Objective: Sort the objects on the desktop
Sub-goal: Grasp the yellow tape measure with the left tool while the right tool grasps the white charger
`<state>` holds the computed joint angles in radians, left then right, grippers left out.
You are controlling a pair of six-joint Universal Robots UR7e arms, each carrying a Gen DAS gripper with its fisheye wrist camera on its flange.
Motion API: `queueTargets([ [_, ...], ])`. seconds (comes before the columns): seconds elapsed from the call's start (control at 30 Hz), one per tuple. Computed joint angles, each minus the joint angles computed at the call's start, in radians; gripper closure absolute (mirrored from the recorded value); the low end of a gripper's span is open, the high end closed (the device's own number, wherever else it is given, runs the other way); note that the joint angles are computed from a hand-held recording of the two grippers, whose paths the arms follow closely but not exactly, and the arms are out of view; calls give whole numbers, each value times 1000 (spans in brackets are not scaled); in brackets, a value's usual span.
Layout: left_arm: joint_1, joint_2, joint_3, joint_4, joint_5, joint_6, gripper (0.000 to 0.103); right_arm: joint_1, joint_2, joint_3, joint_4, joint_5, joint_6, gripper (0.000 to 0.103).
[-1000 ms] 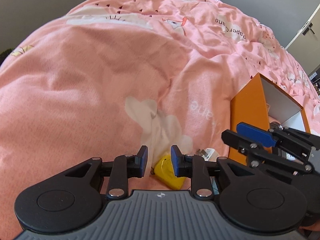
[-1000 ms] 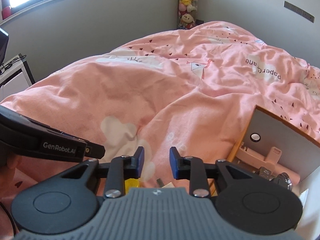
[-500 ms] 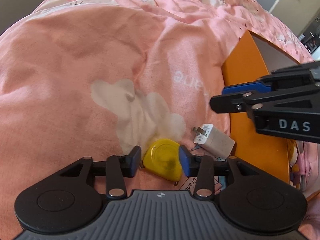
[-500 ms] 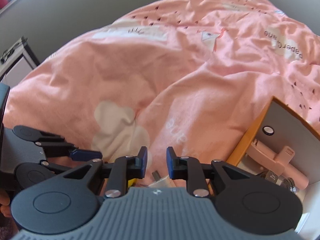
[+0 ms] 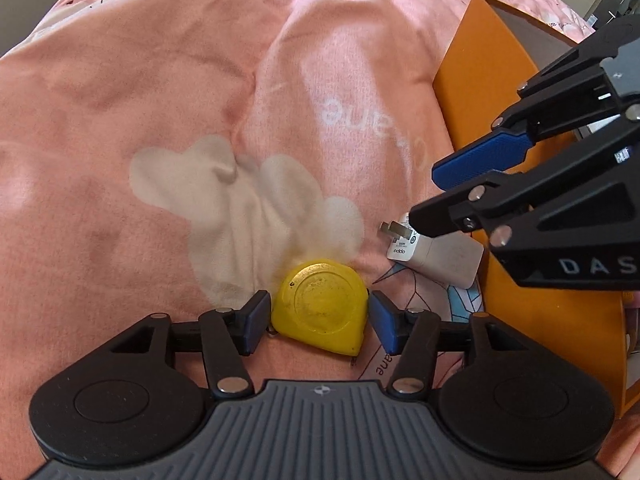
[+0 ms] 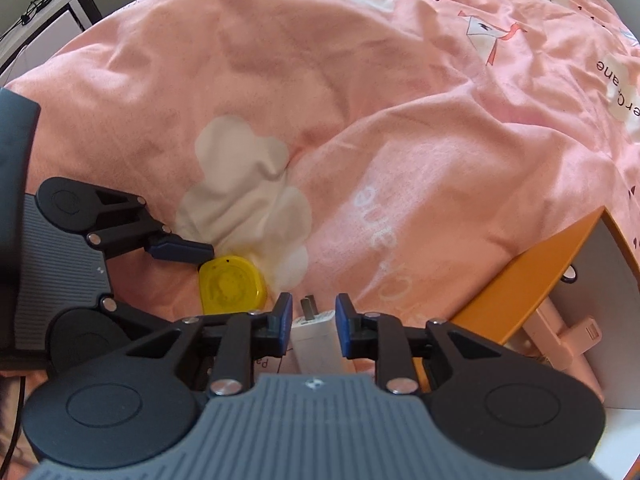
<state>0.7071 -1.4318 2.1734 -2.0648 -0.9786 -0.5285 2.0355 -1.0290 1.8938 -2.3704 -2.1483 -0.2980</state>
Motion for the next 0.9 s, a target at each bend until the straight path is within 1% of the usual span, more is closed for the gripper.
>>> queueTargets([
  [0.2, 15, 5, 9, -31, -10, 29, 34, -2, 9, -44, 128, 9, -12, 74],
  [0.27, 18, 5, 15, -43, -12, 42, 34, 4, 15, -52, 157, -1, -26, 72],
  [0.4, 37, 7, 19, -51, -42, 67, 35, 11, 26, -69, 202, -19, -47, 69],
  [0.5, 27, 4, 29, -50, -29, 78, 36, 15, 41, -87, 243, -45, -49, 69],
  [0.57, 27, -6, 34, -56, -30, 74, 37, 17, 54, -96, 261, -67, -55, 69],
  [0.7, 10, -36, 46, -46, -23, 61, 37, 17, 77, -111, 286, -87, -54, 68],
  [0.77, -1, -55, 48, -20, -18, 43, 37, 16, 85, -115, 292, -91, -50, 67],
  [0.8, -7, -63, 47, -3, -13, 29, 38, 16, 89, -117, 294, -95, -46, 64],
  [0.9, -25, -95, 47, 42, -3, -14, 38, 21, 104, -115, 290, -123, -51, 64],
])
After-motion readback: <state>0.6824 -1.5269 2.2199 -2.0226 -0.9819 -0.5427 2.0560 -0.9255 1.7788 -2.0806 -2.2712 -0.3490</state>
